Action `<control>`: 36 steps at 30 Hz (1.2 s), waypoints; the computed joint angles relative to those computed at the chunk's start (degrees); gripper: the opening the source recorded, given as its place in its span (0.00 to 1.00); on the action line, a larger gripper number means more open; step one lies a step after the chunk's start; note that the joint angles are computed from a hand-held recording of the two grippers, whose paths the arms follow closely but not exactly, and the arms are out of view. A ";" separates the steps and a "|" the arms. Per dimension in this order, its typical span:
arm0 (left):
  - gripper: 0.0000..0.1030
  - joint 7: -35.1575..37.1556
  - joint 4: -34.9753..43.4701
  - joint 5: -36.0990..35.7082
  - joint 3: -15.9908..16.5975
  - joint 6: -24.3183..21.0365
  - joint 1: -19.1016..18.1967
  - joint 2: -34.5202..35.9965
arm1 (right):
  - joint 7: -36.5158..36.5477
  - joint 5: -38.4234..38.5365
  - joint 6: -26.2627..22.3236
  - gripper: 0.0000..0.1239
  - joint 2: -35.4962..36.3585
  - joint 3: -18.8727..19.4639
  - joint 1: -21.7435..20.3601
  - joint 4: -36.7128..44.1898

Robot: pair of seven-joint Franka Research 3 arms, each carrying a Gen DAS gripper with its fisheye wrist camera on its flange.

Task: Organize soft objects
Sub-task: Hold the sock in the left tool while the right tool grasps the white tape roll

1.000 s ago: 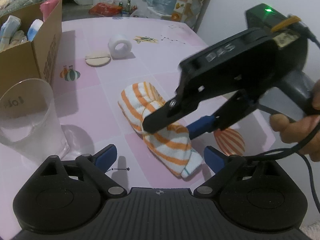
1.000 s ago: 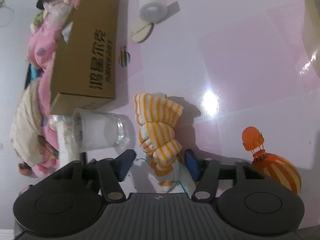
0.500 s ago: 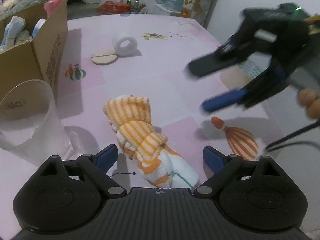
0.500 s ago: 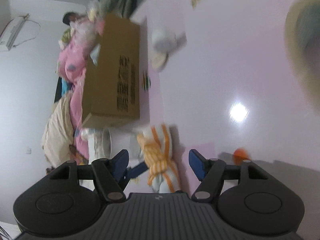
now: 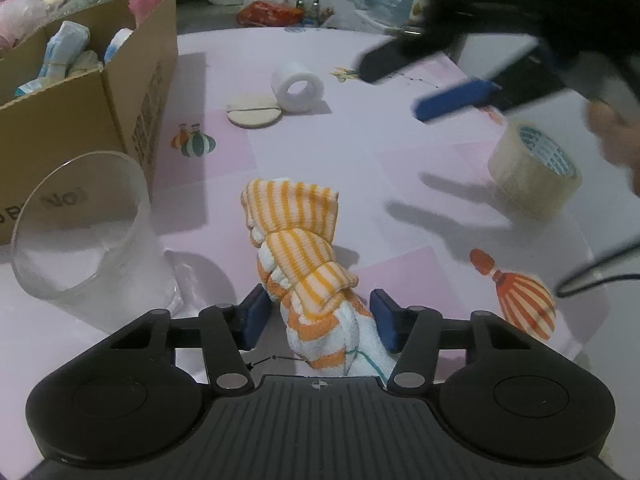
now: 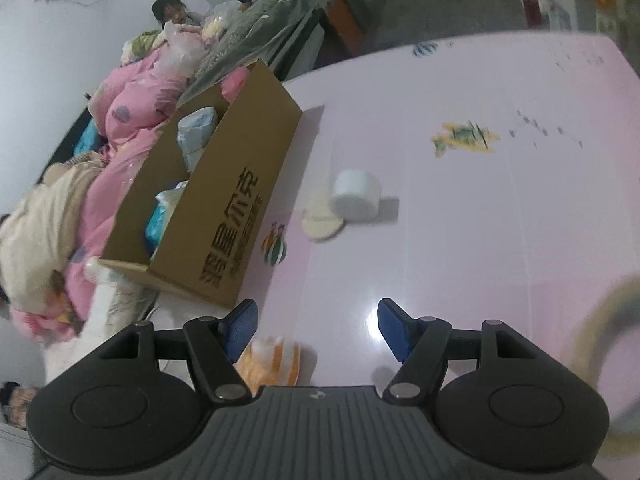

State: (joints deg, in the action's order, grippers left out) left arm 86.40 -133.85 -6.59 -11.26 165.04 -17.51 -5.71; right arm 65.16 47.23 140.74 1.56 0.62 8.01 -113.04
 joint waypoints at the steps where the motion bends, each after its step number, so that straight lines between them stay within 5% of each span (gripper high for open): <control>1: 0.51 1.12 -0.10 -0.96 0.24 -0.20 -0.27 -0.20 | -0.25 -1.34 1.56 0.61 1.01 0.32 0.41 0.95; 6: 0.50 5.79 -0.94 -4.55 1.13 -0.85 -1.13 -1.30 | 2.25 -9.66 7.24 0.61 6.01 1.08 1.68 6.06; 18: 0.50 11.41 -1.11 -10.94 1.93 -0.70 -1.83 -1.37 | 20.21 -17.10 -0.44 0.54 22.17 1.72 0.59 26.12; 22: 0.50 11.37 -1.41 -11.14 1.85 -0.57 -1.51 -1.60 | 21.17 -19.85 1.60 0.38 21.57 1.84 0.77 24.65; 36: 0.50 11.62 -2.68 -13.54 2.83 -0.29 -2.27 -2.78 | 16.12 -20.37 1.14 0.37 10.27 1.77 0.66 9.85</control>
